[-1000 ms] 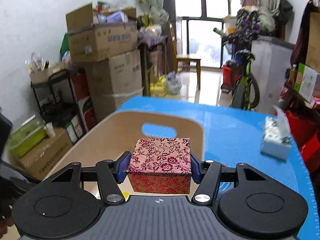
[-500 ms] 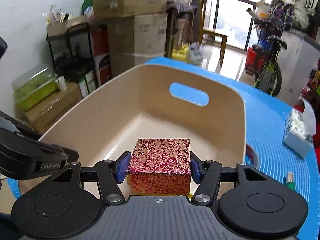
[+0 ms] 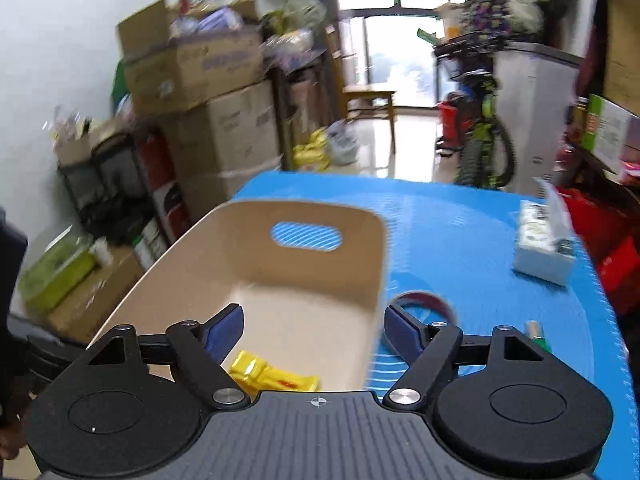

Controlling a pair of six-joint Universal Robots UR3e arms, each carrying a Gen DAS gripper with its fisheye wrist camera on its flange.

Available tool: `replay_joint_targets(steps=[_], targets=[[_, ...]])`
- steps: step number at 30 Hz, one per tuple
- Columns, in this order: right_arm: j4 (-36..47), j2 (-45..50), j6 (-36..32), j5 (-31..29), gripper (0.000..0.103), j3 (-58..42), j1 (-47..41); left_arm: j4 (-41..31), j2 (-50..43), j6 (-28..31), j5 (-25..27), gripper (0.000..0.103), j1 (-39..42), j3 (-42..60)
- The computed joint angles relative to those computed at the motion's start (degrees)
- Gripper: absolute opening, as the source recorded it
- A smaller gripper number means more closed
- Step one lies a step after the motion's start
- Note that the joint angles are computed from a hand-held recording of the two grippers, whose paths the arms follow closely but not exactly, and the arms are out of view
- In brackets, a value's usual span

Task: Organize rigid objects
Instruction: 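Grasp the red action figure by its body with the right tool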

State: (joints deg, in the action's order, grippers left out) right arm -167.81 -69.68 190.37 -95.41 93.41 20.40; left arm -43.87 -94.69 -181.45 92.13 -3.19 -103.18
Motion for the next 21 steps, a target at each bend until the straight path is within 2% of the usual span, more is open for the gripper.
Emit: replay_joint_targets(steps=[4,9,18,21], targets=[[-0.6,-5.1,0.4,-1.6,0.086,5.1,-1.8,-0.1,0.0,-0.1,0.0,0.007,-0.1,0.1],[-2.0,-10.1,1.2,-4.6,0.096,12.1,-4.0,0.0,0.0,-0.2,0.0,0.007,-0.1,0.0],[-1.0,-12.9,5.7,-6.7,0.096,22.6,-9.5,-0.1,0.0,-0.2,0.0,0.007,-0.1,0.1],[2.2,-11.5,6.7,-8.0,0.096,22.9,-10.2,-0.2,0.0,-0.1,0.0,0.007,-0.1,0.1]])
